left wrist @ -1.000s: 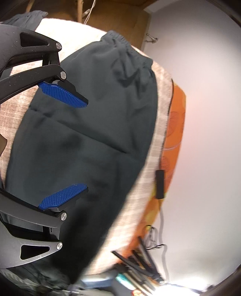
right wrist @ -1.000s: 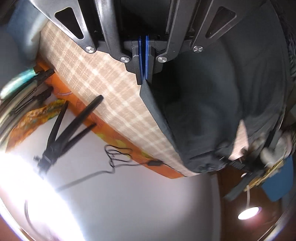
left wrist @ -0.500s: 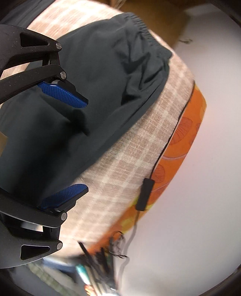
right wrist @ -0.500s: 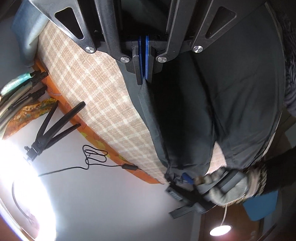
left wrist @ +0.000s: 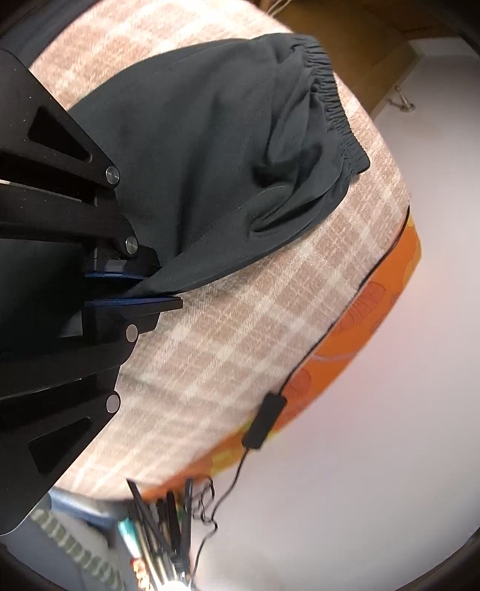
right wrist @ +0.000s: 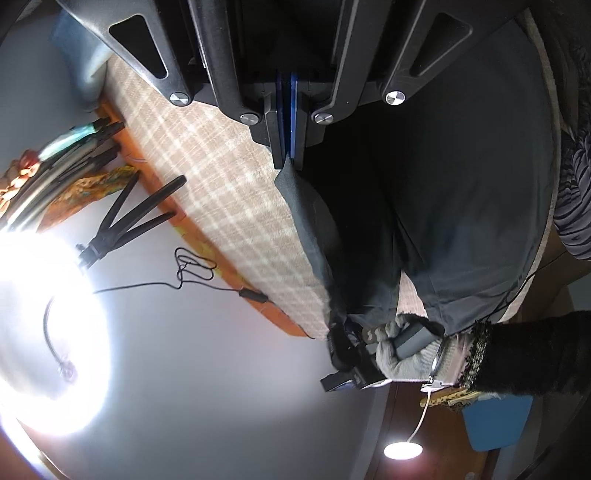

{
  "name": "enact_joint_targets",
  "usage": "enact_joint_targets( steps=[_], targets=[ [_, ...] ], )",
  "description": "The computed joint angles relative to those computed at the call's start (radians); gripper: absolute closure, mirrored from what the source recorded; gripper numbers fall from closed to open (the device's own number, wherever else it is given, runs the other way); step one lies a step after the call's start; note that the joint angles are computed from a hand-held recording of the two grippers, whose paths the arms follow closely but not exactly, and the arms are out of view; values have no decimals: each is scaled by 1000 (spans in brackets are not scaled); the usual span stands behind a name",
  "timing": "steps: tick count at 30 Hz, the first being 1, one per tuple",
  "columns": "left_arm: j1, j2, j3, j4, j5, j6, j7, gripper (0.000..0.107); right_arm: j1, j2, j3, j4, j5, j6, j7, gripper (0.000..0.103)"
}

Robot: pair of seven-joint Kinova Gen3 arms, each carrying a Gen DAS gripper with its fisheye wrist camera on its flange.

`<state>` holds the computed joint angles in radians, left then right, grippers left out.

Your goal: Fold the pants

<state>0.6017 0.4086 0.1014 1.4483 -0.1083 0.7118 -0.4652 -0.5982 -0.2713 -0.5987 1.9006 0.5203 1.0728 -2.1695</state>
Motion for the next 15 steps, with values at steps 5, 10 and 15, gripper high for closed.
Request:
enact_joint_targets(
  steps=[5,10,15],
  targets=[
    [59,-89,-37,130,-101,-121,54,104,-14,15,-37,-35,22,78,-25,103],
    [87,-218,-30,223,-222,-146,146,104,-45,23,-77,-91,34,176,-60,103],
    [73,-330,20,296,-305,-134,208,104,-101,57,-136,-166,39,287,-120,103]
  ],
)
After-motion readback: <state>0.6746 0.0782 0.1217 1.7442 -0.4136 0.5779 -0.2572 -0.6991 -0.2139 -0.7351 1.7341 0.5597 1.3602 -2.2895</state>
